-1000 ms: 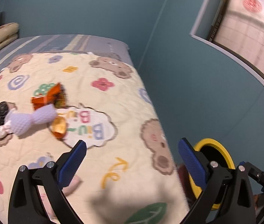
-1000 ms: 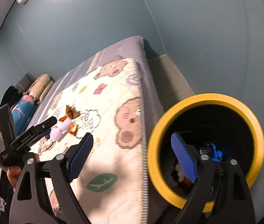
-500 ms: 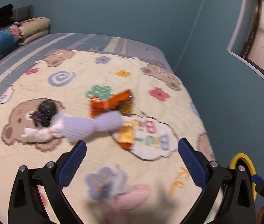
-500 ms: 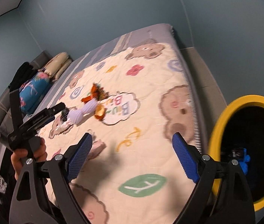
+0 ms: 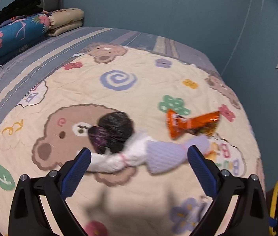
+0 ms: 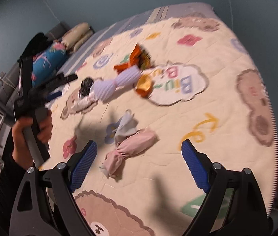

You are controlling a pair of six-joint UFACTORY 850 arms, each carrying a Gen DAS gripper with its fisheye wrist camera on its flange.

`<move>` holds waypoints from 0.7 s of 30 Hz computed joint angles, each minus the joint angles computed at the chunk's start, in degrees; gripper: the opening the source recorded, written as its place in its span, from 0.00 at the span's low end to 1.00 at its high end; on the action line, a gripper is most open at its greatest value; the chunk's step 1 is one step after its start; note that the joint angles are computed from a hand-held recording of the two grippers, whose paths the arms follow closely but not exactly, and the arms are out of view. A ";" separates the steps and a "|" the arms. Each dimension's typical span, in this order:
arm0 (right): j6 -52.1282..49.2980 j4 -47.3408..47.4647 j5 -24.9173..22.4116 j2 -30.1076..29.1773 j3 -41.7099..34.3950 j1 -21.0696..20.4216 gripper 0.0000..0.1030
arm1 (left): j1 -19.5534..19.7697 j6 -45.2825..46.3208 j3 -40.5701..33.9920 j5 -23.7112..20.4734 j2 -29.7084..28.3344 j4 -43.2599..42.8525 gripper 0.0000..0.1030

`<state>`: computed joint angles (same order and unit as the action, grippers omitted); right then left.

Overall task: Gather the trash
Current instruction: 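Grasp purple-printed black bag with left tool while right tool grasps pink cloth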

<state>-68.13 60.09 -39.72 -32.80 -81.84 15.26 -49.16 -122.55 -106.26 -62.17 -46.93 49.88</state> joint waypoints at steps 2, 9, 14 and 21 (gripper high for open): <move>-0.01 -0.14 2.03 -0.59 0.38 1.76 0.82 | 0.70 0.16 2.37 0.08 1.08 -0.03 0.92; -3.78 4.48 13.58 -1.41 2.85 6.37 0.82 | 3.04 -1.47 9.96 3.63 4.35 0.47 0.92; 0.63 0.29 16.25 -3.95 1.29 8.31 0.82 | 4.67 -2.69 12.61 6.03 4.94 0.34 0.92; 6.59 -5.69 16.42 -6.89 -0.93 9.31 0.81 | 6.88 -3.17 14.14 11.71 4.26 0.49 0.92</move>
<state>-61.54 54.40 -23.30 -39.69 -82.77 24.56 -42.29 -125.72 -92.12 -50.46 -42.67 50.37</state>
